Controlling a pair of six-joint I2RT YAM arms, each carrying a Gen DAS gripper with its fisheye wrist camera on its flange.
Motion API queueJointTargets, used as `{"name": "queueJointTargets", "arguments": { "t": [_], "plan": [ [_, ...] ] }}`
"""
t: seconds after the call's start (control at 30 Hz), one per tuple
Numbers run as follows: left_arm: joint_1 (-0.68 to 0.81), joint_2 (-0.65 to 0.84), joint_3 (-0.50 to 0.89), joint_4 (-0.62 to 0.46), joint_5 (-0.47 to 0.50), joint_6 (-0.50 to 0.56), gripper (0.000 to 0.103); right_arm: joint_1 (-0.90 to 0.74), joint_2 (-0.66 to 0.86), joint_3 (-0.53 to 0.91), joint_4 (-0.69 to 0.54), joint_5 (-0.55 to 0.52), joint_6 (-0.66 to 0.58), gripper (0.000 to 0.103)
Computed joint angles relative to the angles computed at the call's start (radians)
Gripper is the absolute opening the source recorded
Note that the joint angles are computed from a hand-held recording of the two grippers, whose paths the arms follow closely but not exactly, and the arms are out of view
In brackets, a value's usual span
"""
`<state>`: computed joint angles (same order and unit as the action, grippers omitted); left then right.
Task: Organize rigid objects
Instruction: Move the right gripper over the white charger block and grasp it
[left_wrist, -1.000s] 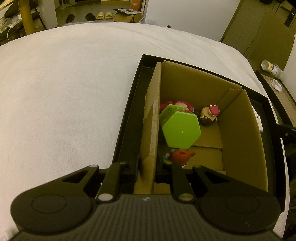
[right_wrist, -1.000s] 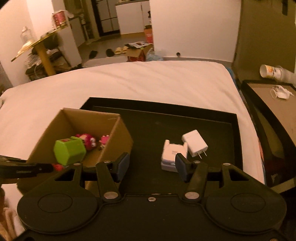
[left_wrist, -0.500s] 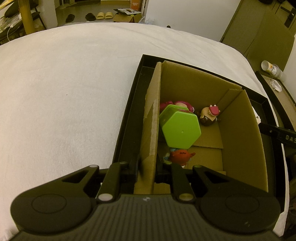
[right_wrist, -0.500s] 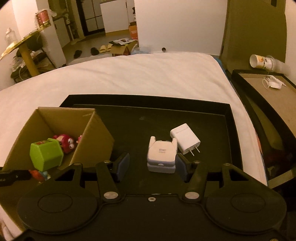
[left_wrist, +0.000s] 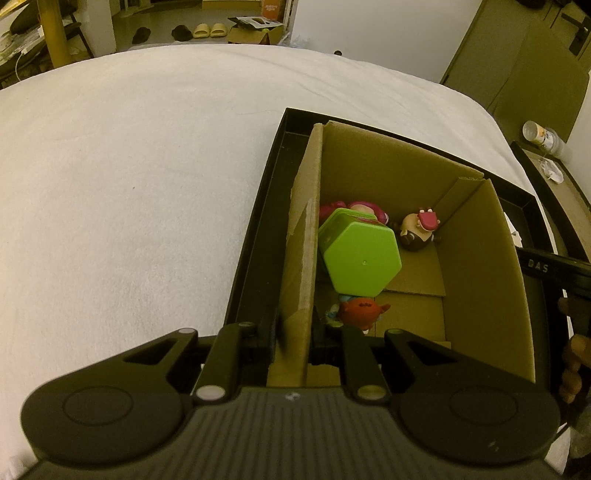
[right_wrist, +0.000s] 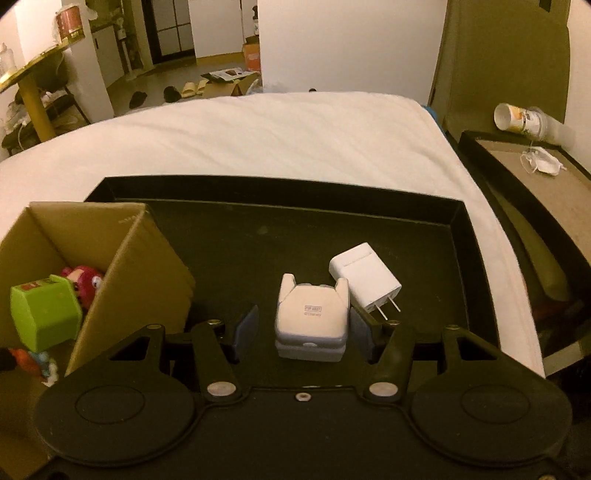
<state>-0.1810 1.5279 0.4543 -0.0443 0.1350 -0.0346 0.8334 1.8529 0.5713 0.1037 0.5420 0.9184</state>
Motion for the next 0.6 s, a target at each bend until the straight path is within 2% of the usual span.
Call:
{"name": "queueJointTargets", "arguments": {
  "t": [0.07,0.1,0.27,0.6],
  "plan": [
    [-0.001,-0.001,0.0,0.0,0.0,0.0,0.014,-0.006,0.014,0.006,0.001,0.003,-0.011,0.051],
    [0.0,0.0,0.0,0.0,0.001,-0.001,0.014,-0.007,0.016,0.006,-0.001,0.008,-0.013,0.044],
    [0.0,-0.001,0.0,-0.001,0.001,-0.001,0.014,0.004,-0.011,-0.016,0.006,0.002,-0.041,0.043],
    [0.004,-0.006,0.0,-0.004,0.005,0.003,0.014,0.08,-0.178,-0.023,-0.11,0.077,-0.014,0.043]
  ]
}}
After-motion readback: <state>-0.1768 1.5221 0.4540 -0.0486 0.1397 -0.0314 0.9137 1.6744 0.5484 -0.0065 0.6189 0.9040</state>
